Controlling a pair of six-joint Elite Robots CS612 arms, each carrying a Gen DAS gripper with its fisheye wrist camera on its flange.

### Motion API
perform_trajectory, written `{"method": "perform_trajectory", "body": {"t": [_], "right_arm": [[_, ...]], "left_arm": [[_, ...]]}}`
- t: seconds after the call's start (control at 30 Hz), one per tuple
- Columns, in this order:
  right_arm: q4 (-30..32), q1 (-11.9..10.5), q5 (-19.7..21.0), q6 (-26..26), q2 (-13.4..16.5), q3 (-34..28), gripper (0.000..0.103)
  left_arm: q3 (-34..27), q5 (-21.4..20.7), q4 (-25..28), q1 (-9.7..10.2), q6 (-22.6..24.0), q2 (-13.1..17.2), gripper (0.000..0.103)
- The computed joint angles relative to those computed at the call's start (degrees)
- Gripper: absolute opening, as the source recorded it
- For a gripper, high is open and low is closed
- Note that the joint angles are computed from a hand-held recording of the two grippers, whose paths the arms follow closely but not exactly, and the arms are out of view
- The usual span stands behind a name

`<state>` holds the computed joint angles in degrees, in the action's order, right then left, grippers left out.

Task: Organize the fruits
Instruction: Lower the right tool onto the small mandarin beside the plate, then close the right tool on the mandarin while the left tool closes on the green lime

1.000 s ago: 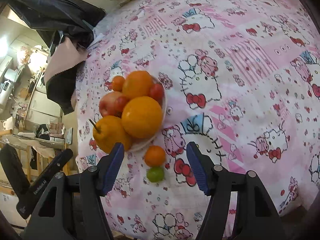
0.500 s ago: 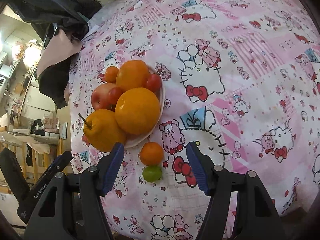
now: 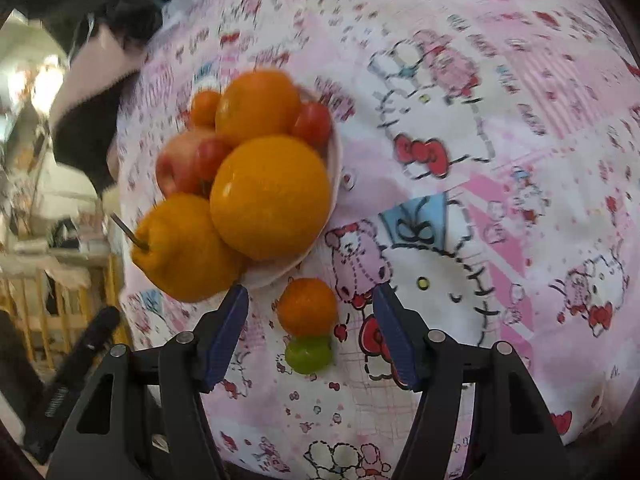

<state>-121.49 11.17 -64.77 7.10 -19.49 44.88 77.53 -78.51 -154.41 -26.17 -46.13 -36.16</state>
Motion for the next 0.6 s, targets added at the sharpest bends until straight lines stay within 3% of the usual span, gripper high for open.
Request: {"method": "perform_trajectory", "body": {"t": [0.13, 0.27, 0.3, 0.37, 0.47, 0.6], "right_arm": [[7.24, 1.17, -2.86, -3.3, 2.52, -4.7, 0.068], [8.39, 1.97, -5.4, -6.06, 3.36, -6.06, 0.065], [8.29, 2.05, -5.98, -6.15, 3.41, -6.07, 0.062], [7.76, 1.97, -5.35, -6.34, 3.31, -5.8, 0.046], [4.71, 1.78, -5.51, -6.24, 2.26, -3.81, 0.046], [1.7, 0.92, -2.74, -4.37, 0.76, -1.02, 0.045]], "left_arm": [[-0.71, -1.03, 0.34, 0.1, 0.38, 0.4, 0.075], [-0.91, -1.97, 0.45, 0.13, 0.52, 0.52, 0.075], [-0.89, -2.17, 0.28, 0.16, 0.52, 0.53, 0.075], [-0.95, -2.18, 0.16, 0.12, 0.77, 0.57, 0.075], [-1.01, -1.69, 0.33, -0.04, 1.39, 0.6, 0.075], [-0.98, -1.7, 0.66, -0.12, 1.53, 0.69, 0.075]]}}
